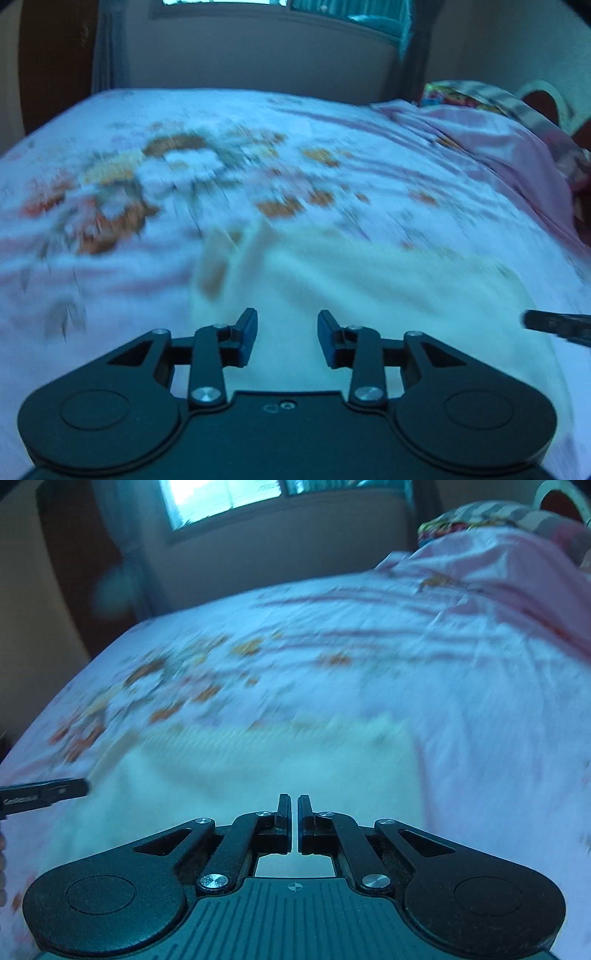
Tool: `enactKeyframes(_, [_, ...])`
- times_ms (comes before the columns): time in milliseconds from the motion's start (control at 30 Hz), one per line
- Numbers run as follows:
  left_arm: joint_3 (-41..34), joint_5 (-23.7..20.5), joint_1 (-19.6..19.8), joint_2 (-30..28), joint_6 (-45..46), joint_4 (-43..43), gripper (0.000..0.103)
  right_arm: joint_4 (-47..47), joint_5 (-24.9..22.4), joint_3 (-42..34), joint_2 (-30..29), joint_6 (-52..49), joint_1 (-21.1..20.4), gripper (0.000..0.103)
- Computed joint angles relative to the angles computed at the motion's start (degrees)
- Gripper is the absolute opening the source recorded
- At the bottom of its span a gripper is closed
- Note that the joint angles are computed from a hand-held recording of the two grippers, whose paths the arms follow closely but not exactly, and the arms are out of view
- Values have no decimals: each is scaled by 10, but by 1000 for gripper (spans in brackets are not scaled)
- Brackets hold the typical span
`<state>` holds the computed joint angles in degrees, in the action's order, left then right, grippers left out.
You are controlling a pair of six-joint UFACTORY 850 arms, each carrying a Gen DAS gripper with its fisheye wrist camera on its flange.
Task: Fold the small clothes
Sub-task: 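Lift the hem with both tools and fold it over toward the collar, then release the hem with both tools and pull them back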
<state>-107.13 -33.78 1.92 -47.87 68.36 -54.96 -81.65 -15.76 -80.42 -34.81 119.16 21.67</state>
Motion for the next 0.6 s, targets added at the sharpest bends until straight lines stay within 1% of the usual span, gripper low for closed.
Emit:
enactKeyframes(67, [75,12,2,39,42,-11,34,9,-16,16,4,-18,24,0])
enactKeyframes(100, [105,27,2,53,62,-14,36,25,-24,22,3,-33,34,0])
enactKeyframes(133, [135,50,3,64,103,-41,37,52,-21,25,0,-58,38,0])
enactKeyframes(167, [156,70,2,71,143,-65,37,64,-35,25,-8,-75,43,0])
enactKeyframes(200, [165,82,1,76,159,-74,37,53,-48,27,-15,-69,44,0])
enactKeyframes(233, [169,92,-2,81,151,-68,36,65,-50,25,-16,-71,44,0])
enactKeyframes(267, [169,94,-3,87,119,-44,35,94,-59,17,-17,-88,44,0])
enactKeyframes(300, [169,86,-1,93,100,-35,33,100,-69,15,-10,-84,48,0])
enactKeyframes(333, [175,77,3,101,104,-46,35,81,-72,21,1,-56,53,0])
enactKeyframes(367, [182,77,5,108,103,-47,37,53,-71,33,14,-18,59,0])
enactKeyframes(400, [185,79,7,109,79,-24,36,49,-69,41,22,-4,64,0])
enactKeyframes(433, [186,76,8,104,62,-5,36,58,-66,47,24,-14,68,0])
enactKeyframes(467, [192,81,10,105,70,-10,37,88,-67,48,18,-48,73,0])
enactKeyframes(500, [206,91,10,111,102,-36,37,98,-71,52,12,-58,77,0])
enactKeyframes(533, [216,103,7,117,116,-41,37,85,-77,60,13,-45,81,0])
enactKeyframes(567, [223,114,4,125,105,-28,37,81,-87,65,16,-32,85,0])
enactKeyframes(600, [227,116,3,131,89,-16,36,101,-92,64,21,-38,87,0])
